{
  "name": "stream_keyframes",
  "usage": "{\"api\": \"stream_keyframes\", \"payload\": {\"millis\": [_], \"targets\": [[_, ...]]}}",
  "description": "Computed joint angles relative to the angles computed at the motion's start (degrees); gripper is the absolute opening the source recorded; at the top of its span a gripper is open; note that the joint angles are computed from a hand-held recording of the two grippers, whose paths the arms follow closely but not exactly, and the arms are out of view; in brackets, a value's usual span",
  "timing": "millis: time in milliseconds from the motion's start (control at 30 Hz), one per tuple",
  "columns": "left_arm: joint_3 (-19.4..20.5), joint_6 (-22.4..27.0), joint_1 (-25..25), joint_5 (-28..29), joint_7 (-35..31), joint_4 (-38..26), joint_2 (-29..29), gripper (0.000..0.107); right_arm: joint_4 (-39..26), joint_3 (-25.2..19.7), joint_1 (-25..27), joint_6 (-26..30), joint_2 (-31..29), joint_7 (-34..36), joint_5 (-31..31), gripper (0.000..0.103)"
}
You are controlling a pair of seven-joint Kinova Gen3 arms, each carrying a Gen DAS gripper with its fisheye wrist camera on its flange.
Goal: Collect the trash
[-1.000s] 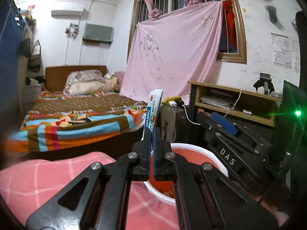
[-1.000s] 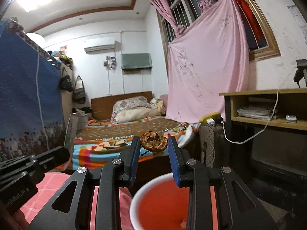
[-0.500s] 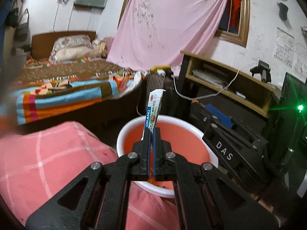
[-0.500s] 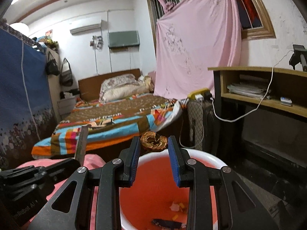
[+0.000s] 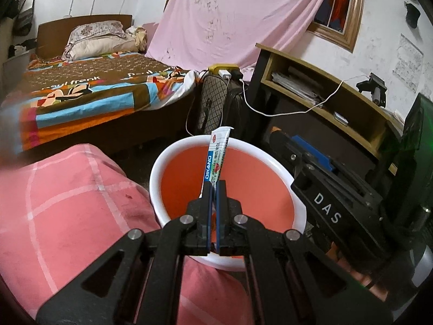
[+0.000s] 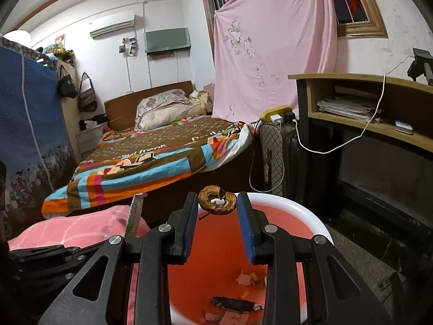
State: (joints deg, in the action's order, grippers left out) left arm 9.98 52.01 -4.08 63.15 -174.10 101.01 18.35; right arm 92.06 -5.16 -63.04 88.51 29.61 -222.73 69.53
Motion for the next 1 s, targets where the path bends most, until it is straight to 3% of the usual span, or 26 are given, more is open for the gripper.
{"api": "stream_keyframes", "payload": {"millis": [433, 1000], "targets": [[0.57, -0.61, 1.12, -4.05, 5.76, -1.97, 0.96, 0.000, 0.32, -0.16, 0.95, -0.91, -0.70, -0.65, -1.98, 0.028], [1.21, -0.83, 0.33, -4.37, 7.85, -2.33, 1.60, 0.000, 0.30, -0.11, 1.26, -1.15, -0.84, -0.79, -2.70, 0.033]]}}
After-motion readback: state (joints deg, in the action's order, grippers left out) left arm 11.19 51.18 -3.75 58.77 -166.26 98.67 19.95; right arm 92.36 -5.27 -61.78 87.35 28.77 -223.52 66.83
